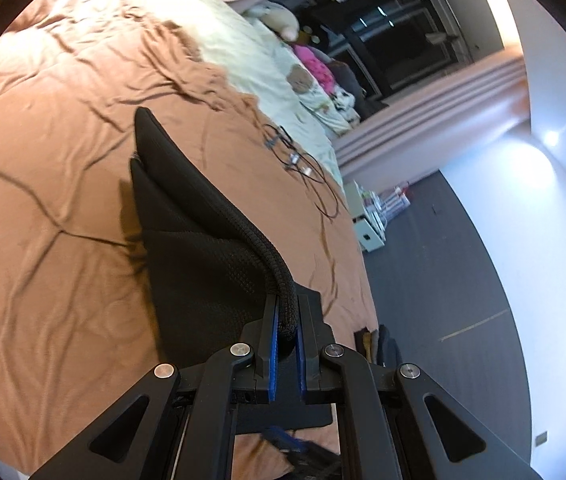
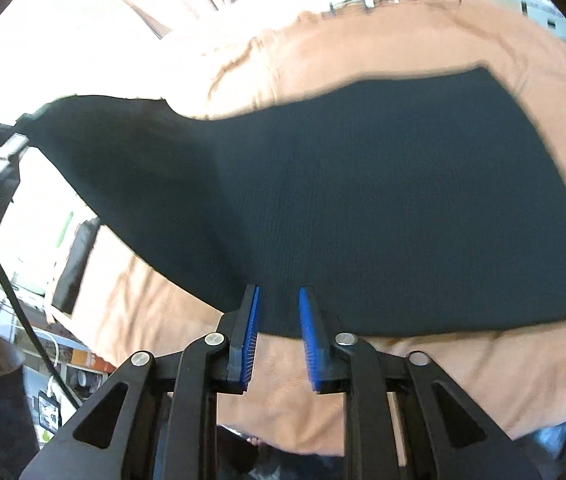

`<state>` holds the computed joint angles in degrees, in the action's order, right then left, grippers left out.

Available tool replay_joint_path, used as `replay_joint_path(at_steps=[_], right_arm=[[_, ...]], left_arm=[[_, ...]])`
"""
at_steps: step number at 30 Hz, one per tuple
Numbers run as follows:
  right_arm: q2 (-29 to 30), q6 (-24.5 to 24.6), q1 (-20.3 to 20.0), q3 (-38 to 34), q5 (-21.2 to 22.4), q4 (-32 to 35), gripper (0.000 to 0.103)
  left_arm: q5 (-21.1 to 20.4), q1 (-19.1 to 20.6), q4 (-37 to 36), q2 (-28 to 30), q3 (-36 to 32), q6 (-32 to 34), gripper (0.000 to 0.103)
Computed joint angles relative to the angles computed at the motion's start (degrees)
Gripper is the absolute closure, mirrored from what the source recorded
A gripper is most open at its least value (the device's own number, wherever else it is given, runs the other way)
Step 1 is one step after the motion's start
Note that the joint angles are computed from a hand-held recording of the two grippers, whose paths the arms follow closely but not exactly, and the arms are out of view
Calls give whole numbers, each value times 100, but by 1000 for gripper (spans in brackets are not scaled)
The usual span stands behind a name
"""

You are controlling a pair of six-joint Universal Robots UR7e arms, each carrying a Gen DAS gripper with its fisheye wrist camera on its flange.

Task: Fold small clothes

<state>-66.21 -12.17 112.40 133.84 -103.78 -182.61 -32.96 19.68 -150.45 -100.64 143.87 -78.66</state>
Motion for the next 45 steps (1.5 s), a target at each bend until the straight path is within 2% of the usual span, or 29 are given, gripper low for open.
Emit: replay_joint_path(at_steps=[2,4,5,6,8,11,15,16,19,20,23,27,30,31,33,35,38,39,40,45], right_arm=[[-298,-207,80,99,-21,-92,81],[-510,-319,148,281,-141,-287,52],[-574,-416,174,367,-232,-508,26],[-609,-504,216,480,-320,-764,20],[-627,-566,274,668,-448,-1039,20],[-833,-683,30,865,-250,-1095,20],[-1300,-695,-338,1123,-33,-897,20],[-1410,-554,-240,1160,-100,-801,20],[-1689,-591,-574,1277,185,-672,20],[-2017,-548,-599,1381,214,-514,20],[-2248,-665,-1019,1533,515,-605,20],[-2296,-860,-1496,1768,839,-843,20],[-2370,-946,-1816,1848,1065,-786,20],[-2395,-1007,-1928,1838,1130,-747,20],[-2324,-1071,-1982,1800,1072,-675,20],[-2315,-1162,-2052,1719,1079,-524,20],[-2274,-1129,-2026,1567,1050,-349,20],[-2267,-1116,-1972,1516,989,-299,20],[-2219,-1097,-1926,1463,941,-290,20],[-2100,-964,-1553,1285,492,-107,20]], left_arm=[[-129,135,-438,359,-151,370,96],[-277,264,-829,729,-321,696,96],[-332,307,-952,858,-378,795,96],[-412,373,-1097,1039,-477,936,96],[-541,461,-1281,1320,-637,1140,96],[-745,596,-1506,1723,-876,1436,96],[-1053,794,-1835,2277,-1176,1777,96],[-1150,850,-1927,2441,-1263,1862,96],[-1394,1006,-2030,2827,-1496,2088,96],[-1503,1067,-2043,2992,-1592,2156,96],[-1852,1249,-2058,3519,-1899,2336,96],[-2204,1469,-1990,4126,-2302,2496,96],[-2545,1638,-1869,4581,-2654,2651,96],[-2627,1681,-1668,4697,-2795,2684,96],[-2561,1699,-756,4896,-3135,2619,96],[-2594,1687,-386,4910,-3185,2590,93],[-2615,1616,-381,4675,-2937,2571,68],[-2441,1531,-239,4537,-2830,2431,56],[-2245,1436,-65,4385,-2718,2270,48],[-1800,1189,520,3699,-2211,1698,48]])
